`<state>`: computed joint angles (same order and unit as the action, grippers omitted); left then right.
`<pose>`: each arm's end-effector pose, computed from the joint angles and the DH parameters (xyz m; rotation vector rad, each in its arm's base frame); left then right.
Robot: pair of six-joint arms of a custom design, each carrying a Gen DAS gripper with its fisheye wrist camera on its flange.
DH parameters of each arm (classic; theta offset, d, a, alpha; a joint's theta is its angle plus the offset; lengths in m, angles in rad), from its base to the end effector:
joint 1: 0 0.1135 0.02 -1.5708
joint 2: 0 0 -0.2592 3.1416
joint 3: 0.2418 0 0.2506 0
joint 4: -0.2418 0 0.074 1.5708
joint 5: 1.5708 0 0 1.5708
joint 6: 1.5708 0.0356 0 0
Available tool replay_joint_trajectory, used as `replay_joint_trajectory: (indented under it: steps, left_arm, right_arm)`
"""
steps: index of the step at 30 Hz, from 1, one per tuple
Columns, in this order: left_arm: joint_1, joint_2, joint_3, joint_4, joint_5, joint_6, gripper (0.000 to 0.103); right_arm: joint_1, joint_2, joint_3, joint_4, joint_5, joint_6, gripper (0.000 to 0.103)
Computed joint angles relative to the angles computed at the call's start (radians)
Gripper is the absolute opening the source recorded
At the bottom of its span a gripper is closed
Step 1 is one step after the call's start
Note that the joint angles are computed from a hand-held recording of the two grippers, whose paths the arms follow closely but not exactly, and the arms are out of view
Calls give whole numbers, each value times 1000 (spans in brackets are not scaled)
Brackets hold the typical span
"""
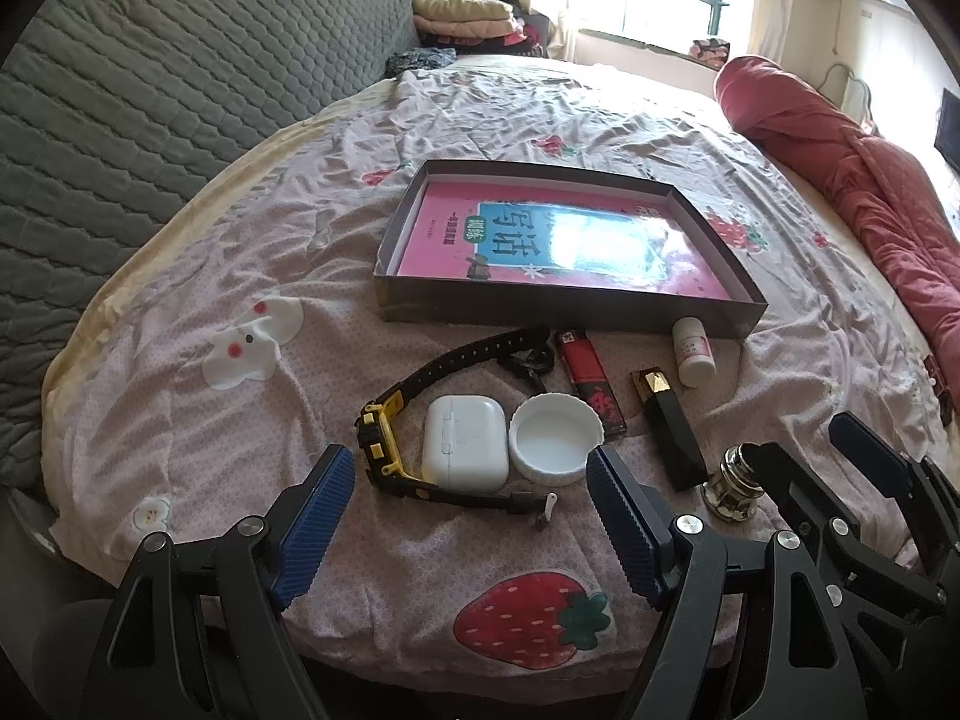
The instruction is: Organize rigid objects
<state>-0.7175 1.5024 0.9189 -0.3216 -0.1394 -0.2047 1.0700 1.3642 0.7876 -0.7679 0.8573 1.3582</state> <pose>0.2337 -0.1974 0.2022 0.5703 2.4108 -0.2261 0.1318 0.1848 0.1900 0.4411 2.2219 -0.1201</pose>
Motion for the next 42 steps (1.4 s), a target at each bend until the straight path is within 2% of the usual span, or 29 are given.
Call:
replay_joint_trajectory:
  steps: [15,42]
  left_arm:
    - [4,14,8,-3,-1,-1,80]
    - [59,0,-2,-9,17,-2,80]
  right_arm:
    - [-8,-2,-15,33,-2,-19,64]
    - [8,-30,-21,-12,7,19,64]
